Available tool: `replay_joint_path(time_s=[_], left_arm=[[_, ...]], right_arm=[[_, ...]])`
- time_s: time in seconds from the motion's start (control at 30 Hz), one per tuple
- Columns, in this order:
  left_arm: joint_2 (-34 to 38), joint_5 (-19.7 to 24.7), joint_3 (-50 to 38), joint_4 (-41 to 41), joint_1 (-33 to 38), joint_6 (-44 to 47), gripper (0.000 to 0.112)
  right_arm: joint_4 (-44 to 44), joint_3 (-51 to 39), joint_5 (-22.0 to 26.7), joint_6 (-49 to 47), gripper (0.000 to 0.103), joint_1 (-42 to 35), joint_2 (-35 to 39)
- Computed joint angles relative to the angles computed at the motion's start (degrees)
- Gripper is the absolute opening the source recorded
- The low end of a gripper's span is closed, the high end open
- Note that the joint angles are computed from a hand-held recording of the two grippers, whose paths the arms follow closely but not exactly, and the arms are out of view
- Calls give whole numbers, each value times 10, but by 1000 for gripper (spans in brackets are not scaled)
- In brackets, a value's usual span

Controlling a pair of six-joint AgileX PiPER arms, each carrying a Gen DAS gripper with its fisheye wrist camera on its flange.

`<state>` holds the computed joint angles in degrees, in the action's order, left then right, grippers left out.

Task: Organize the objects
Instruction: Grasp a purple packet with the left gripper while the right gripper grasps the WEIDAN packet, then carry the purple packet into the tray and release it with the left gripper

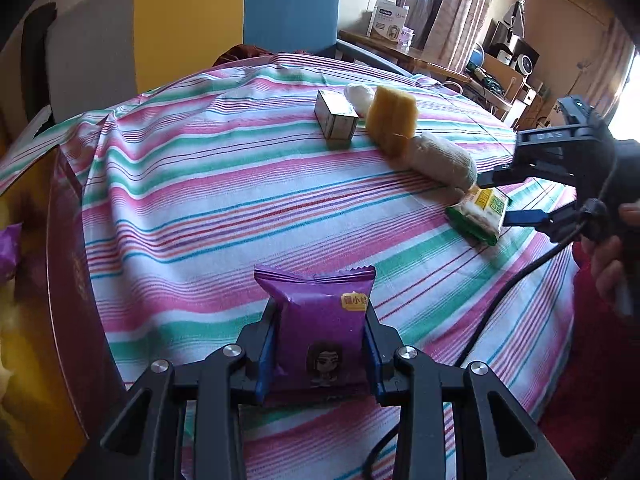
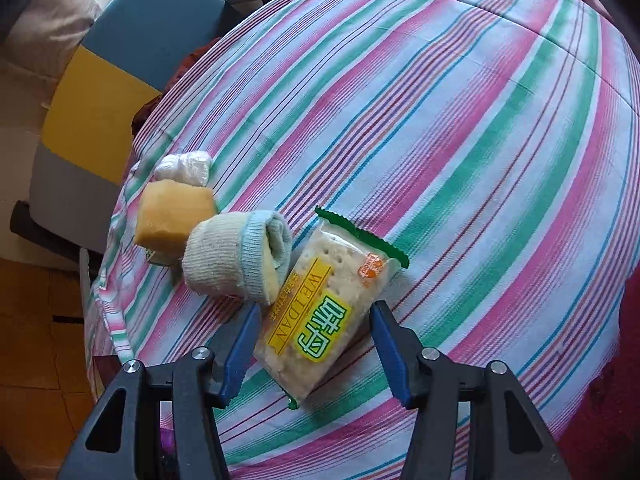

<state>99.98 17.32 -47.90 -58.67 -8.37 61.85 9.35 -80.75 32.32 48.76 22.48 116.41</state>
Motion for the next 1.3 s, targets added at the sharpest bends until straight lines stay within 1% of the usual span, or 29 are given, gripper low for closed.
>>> replay_joint_path(time_s=[0.07,0.17,0.23,0.3,0.33,0.37,0.4,0.5,0.67,0.87,0.97,1.07,1.13,1.2,1.3], left_arm=[[-2,2,4,-12,3,13,37],[-7,1,13,-34,4,33,37],[-10,1,17,-44,4,42,37],[-13,-1,21,-44,3,44,37],[-14,-2,23,-47,2,48,37],[-15,-2,23,-47,2,49,37],[-16,-3,25,-48,1,52,37],[-17,-7,28,-58,0,63,37],[-15,-12,30,-72,-1,80,37],[-12,-21,31,-96,-4,104,37],[-14,-17,27,-74,-4,75,36],[-30,2,30,-79,4,82,36],[-54,23,36,-84,18,87,36],[-83,49,38,-83,45,86,36],[-110,104,17,-58,111,53,36]], right_arm=[[-53,-46,34,20,64,11,24],[-113,-98,71,44,71,25,53],[-163,-138,116,52,71,39,74],[-213,-178,177,57,62,57,95],[-232,-183,198,63,50,64,97],[-241,-185,211,63,46,67,97],[-246,-180,217,64,45,68,93],[-239,-171,218,50,46,65,89],[-236,-173,222,38,50,64,94],[-253,-174,231,33,49,67,95],[-260,-165,225,30,47,67,91],[-264,-155,217,29,47,64,85],[-267,-150,213,27,47,62,82],[-269,-144,211,26,47,61,79],[-269,-134,204,23,47,56,72]])
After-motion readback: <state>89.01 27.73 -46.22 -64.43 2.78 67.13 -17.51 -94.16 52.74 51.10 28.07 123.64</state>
